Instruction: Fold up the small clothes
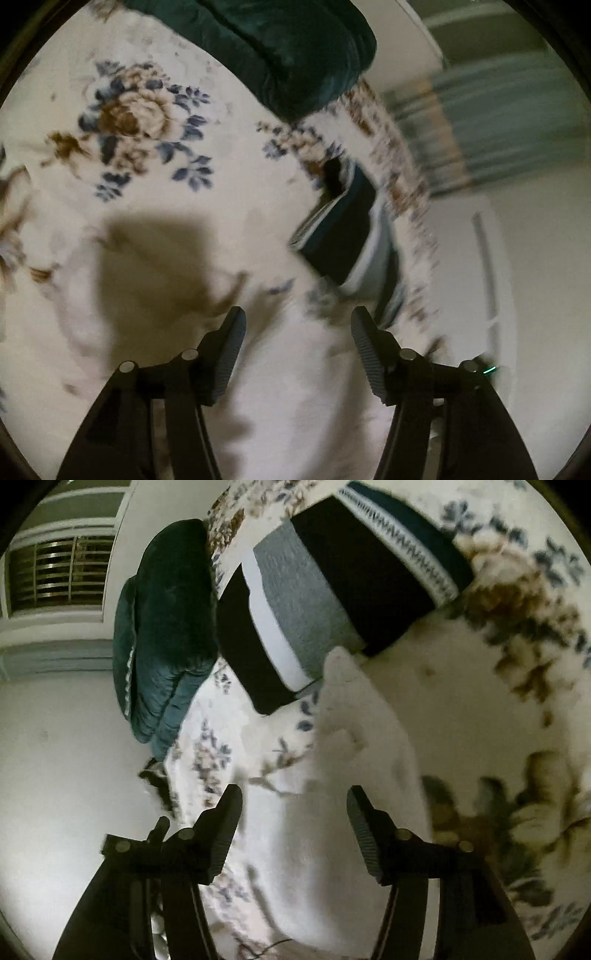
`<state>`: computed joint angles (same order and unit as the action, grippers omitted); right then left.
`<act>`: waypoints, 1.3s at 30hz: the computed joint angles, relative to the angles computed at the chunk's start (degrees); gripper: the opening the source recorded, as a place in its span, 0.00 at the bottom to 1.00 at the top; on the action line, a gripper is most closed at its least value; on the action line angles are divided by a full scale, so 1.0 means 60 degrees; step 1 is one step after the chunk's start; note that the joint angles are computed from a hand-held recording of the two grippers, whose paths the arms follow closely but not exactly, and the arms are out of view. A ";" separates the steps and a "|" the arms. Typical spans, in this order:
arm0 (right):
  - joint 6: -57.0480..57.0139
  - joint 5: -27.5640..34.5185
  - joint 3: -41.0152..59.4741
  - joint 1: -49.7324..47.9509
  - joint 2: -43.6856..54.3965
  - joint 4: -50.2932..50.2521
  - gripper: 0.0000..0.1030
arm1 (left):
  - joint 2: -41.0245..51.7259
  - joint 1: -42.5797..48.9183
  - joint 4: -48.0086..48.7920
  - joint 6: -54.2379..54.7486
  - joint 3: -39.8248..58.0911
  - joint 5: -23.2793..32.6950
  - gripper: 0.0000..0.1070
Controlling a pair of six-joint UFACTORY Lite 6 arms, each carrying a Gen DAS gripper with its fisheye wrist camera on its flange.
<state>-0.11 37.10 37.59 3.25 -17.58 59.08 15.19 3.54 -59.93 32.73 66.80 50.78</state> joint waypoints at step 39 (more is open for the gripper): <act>0.1881 -0.0545 0.1234 0.1319 0.2529 -0.4131 0.24 | 0.1633 -0.2186 0.2369 -0.0107 0.1214 -0.1599 0.07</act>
<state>11.17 33.83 45.00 11.16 -2.41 34.30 24.99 -9.58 -45.72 32.09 74.09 41.18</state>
